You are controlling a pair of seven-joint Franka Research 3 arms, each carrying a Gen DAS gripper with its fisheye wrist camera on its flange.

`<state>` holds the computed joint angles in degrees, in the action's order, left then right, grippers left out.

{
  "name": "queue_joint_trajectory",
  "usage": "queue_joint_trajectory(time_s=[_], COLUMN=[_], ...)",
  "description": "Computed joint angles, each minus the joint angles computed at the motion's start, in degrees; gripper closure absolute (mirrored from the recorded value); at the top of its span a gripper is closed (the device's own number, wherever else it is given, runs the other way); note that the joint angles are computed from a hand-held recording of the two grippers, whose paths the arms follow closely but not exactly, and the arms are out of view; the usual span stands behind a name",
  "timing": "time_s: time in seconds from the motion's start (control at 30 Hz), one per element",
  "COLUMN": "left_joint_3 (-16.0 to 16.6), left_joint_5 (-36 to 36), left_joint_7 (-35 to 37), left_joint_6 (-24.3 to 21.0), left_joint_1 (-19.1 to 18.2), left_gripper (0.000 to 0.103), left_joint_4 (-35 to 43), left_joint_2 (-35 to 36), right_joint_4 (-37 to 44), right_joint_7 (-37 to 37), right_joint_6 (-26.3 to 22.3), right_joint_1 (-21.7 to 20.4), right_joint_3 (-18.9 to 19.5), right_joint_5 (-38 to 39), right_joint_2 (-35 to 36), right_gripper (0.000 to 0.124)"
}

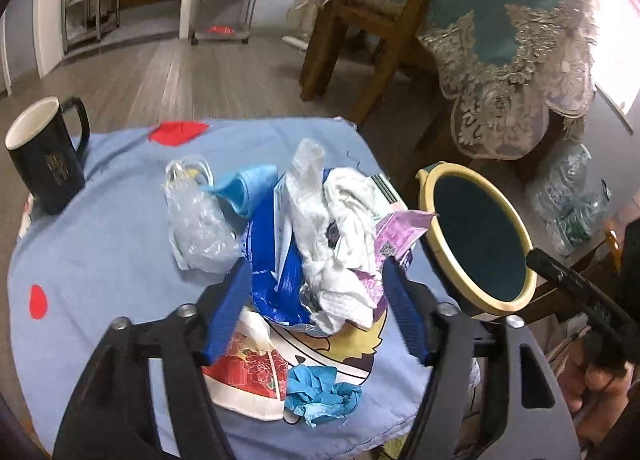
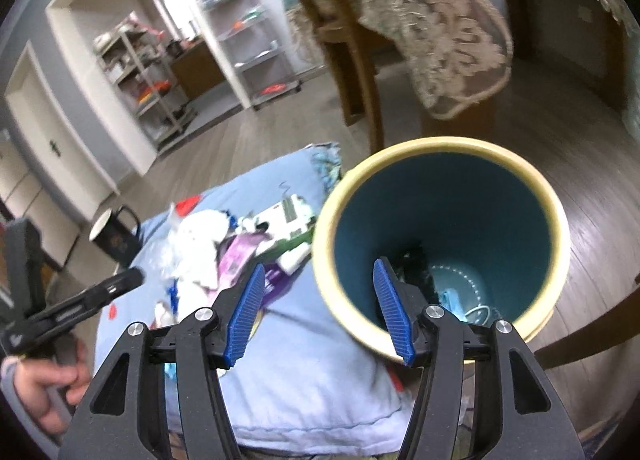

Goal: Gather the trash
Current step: 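Grasp the white tissue with the left gripper while the right gripper grasps the blue glove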

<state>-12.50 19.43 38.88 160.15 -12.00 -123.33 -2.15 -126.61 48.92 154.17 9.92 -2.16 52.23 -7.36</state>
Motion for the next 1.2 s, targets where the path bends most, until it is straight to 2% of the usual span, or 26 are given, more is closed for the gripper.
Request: queue_joint_trajectory(time_s=[0.2,0.37,0.53,0.6,0.67,1.0,1.2], left_joint_3=[0.7,1.01,0.18,-0.39,0.24,1.04,2.03], left_joint_5=[1.36,-3.35,-9.71,-11.82,-10.75,-13.04,-9.79], left_joint_7=[-0.38,4.15,8.36,10.69,10.07,7.87,2.62], left_joint_6=[2.39,3.24,4.85,5.24,4.92,10.7,10.91], left_joint_1=[0.51,1.5,2.83,3.14,2.46,2.8,3.47], left_gripper=[0.044,0.055,0.073,0.093,0.1,0.102,0.102], left_joint_4=[3.13,7.1,8.49,8.6,8.46,1.97,-1.74], left_joint_2=[3.75,8.3,10.8,11.2,11.0,4.71,-1.19], right_joint_4=[-0.34,-1.4,-2.36,-2.45,-2.5,-2.41,-2.17], right_joint_7=[-0.28,-0.46,0.1,0.22,0.31,0.3,-1.0], right_joint_6=[-1.73,-2.21,-2.59,-2.71,-2.68,-2.98,-4.39], right_joint_1=[0.49,1.25,1.7,1.88,2.05,2.81,3.29], right_joint_3=[0.46,1.08,1.18,1.17,1.2,1.29,1.19], right_joint_5=[-1.4,-2.65,-4.54,-4.96,-5.32,-5.36,-4.38], right_joint_2=[-0.01,-1.0,-1.67,-1.66,-1.66,-1.99,-2.15], right_gripper=[0.066,0.066,0.066,0.066,0.066,0.066,0.066])
